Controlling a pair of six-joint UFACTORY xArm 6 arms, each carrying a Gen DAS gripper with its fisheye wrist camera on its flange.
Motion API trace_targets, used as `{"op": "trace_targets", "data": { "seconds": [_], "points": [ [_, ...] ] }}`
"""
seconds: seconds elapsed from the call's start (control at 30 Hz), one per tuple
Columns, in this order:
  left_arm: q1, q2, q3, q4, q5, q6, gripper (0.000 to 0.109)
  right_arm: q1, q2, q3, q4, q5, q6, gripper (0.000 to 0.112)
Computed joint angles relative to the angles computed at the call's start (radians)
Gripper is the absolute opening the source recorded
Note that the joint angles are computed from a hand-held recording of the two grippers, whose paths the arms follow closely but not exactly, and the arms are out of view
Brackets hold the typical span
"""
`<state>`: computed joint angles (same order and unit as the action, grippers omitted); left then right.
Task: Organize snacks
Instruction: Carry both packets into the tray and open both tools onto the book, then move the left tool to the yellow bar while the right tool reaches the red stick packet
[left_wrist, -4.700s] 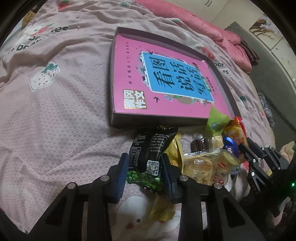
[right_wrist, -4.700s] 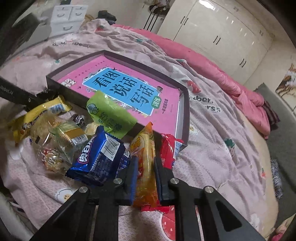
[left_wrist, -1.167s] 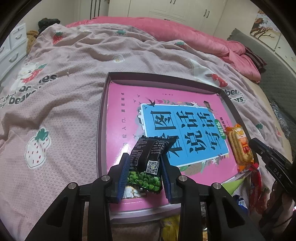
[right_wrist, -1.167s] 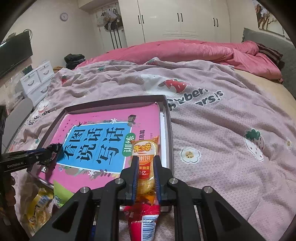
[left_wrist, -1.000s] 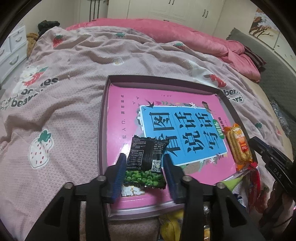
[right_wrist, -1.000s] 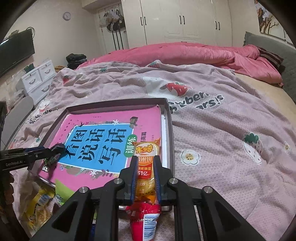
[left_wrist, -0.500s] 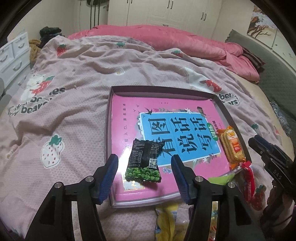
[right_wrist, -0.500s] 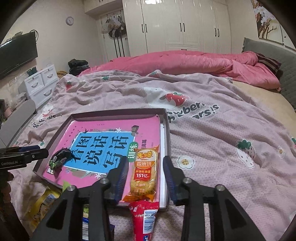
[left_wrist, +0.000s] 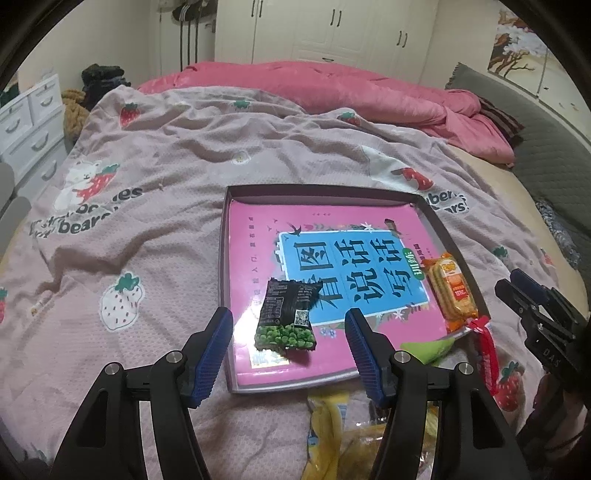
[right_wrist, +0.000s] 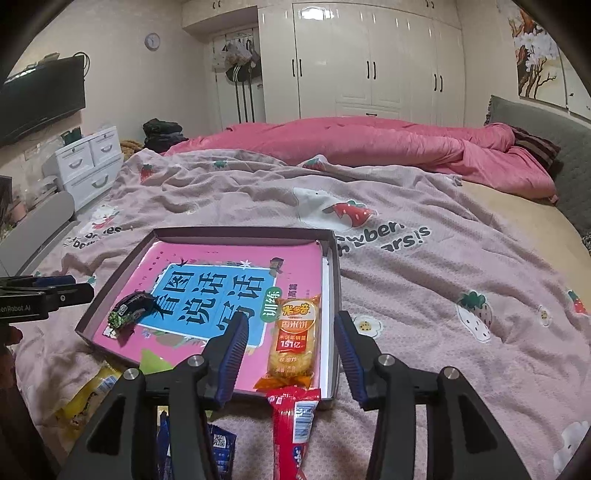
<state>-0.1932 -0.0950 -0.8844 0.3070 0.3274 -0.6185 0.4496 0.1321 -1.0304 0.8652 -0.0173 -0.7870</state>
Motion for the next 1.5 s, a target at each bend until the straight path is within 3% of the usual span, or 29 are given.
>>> {"op": "trace_targets", "data": {
  "seconds": [0.33,0.9,1.1,1.5],
  "points": [
    [-0.009,-0.073,0.060,-0.036,0.015,0.048,0.065,0.017,-0.066,0.069,-0.020,-0.021,0.016,0.052],
    [-0.042,-0.150,0.146,-0.167,0.065,0.153,0.065,-0.016,-0.176,0.216,-0.375,0.003,0.386,0.053],
    [-0.062,-0.169,0.168,-0.196,0.090,0.166,0.065,-0.021,-0.219,0.247,-0.323,0.033,0.360,0.060],
    [-0.072,-0.219,0.212,-0.244,0.122,0.201,0.065,-0.024,-0.274,0.293,-0.304,0.075,0.364,0.062]
  ]
}}
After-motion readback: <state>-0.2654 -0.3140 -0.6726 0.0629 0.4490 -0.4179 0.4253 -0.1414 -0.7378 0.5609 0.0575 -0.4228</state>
